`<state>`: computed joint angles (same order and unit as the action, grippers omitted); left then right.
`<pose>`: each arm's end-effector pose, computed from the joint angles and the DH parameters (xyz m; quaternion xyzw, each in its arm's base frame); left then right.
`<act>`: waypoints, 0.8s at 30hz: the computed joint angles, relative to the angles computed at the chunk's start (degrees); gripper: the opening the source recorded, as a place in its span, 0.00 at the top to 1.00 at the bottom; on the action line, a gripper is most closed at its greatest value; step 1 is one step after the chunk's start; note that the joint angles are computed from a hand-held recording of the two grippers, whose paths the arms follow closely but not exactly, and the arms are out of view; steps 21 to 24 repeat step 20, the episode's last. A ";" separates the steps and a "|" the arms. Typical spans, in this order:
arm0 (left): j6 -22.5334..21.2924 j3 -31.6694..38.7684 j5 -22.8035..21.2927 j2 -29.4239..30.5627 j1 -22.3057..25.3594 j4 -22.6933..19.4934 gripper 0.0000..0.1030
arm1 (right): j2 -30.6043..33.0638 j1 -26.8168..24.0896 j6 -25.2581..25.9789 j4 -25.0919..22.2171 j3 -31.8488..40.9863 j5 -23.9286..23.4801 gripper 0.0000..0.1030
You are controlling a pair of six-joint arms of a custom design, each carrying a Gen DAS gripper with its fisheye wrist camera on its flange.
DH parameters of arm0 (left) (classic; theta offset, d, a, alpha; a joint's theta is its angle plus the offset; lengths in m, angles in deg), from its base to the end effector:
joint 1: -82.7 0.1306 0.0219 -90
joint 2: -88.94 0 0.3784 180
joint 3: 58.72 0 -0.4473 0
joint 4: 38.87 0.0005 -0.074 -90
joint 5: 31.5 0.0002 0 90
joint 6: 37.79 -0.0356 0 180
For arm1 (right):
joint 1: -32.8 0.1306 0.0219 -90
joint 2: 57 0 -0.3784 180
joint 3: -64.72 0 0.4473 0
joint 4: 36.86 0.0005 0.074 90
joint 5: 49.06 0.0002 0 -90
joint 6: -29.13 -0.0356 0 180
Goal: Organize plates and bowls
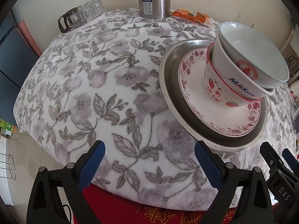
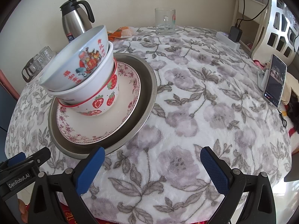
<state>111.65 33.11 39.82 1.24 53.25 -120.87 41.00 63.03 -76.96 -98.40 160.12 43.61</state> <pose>0.4393 -0.2355 0.3982 -0.2650 0.9483 0.0702 0.1597 0.4927 0.2846 0.3863 -0.1148 0.9676 0.0671 0.2146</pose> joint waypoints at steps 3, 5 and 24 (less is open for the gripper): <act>-0.01 0.06 -0.21 0.00 -0.08 -0.04 0.06 | 0.12 -0.02 0.16 -0.04 0.11 -0.03 0.00; 0.06 0.20 -0.31 0.10 -0.12 -0.18 0.06 | 0.11 0.00 0.14 -0.02 0.10 -0.01 0.00; 0.27 0.17 -0.05 0.01 -0.21 -0.04 0.06 | 0.22 0.05 0.09 -0.10 0.21 0.06 0.00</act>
